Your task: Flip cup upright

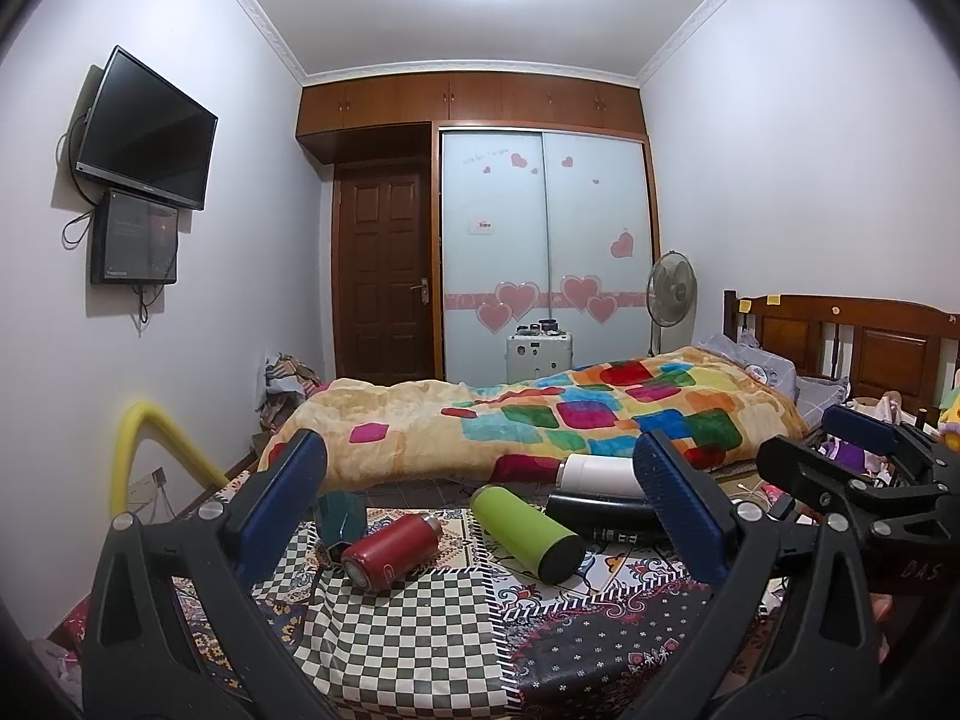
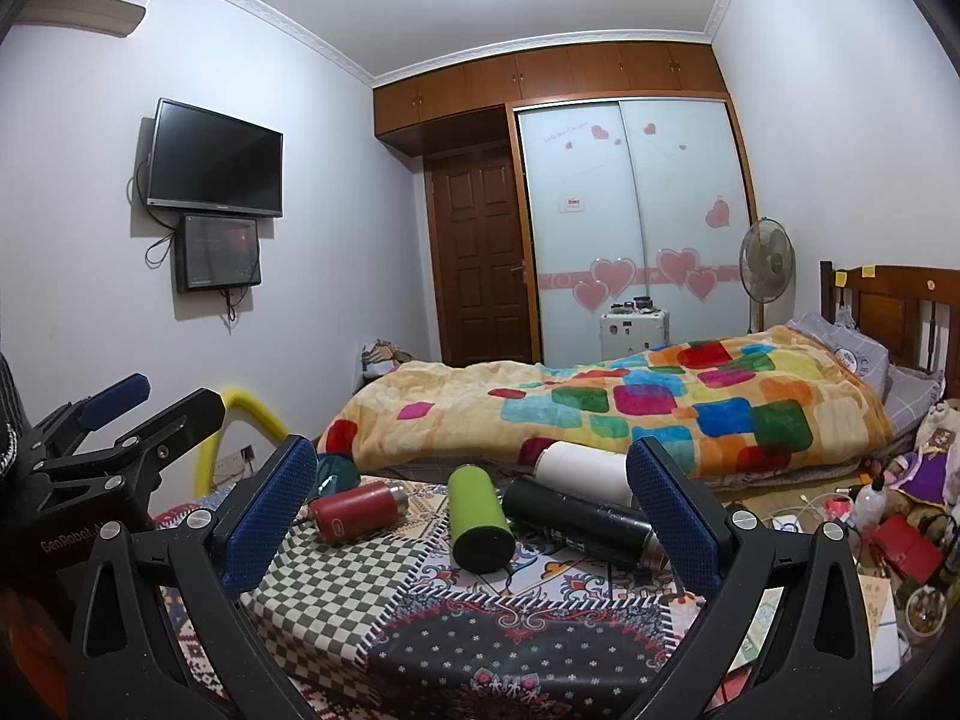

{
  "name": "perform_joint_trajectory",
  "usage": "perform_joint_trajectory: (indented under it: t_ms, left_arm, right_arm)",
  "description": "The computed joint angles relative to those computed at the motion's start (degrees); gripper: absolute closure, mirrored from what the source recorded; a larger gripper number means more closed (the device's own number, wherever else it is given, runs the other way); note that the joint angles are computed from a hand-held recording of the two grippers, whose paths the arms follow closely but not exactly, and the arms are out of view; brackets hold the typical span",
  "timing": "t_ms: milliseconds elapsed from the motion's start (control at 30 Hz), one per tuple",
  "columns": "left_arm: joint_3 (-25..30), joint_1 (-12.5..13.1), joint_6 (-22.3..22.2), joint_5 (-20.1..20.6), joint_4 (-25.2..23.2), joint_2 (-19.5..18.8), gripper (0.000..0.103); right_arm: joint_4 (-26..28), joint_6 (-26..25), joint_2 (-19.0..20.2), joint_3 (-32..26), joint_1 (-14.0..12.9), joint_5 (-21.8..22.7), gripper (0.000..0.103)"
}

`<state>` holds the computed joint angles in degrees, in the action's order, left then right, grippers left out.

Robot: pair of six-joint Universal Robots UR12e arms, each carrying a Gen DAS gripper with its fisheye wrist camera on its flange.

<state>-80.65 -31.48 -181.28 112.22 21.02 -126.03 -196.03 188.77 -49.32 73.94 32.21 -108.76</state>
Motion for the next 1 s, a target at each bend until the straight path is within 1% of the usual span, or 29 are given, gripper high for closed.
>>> perform_joint_trajectory:
  t_ms: [667,900,1000]
  left_arm:
    - [-0.3,0.2,-0.5,0.0,-0.2,0.2,0.000]
    - [-0.2,1.0,0.0,-1.9,-2.8,0.0,0.000]
    - [0.5,1.5,0.1,-2.4,-5.6,-0.5,0.000]
  right_arm:
    - [0.5,-0.1,-0.2,0.1,0.0,0.3,0.000]
    - [2.1,0.4,0.3,-0.4,-0.4,0.8,0.000]
    - [3.8,0.9,0.9,-1.1,-0.8,0.9,0.000]
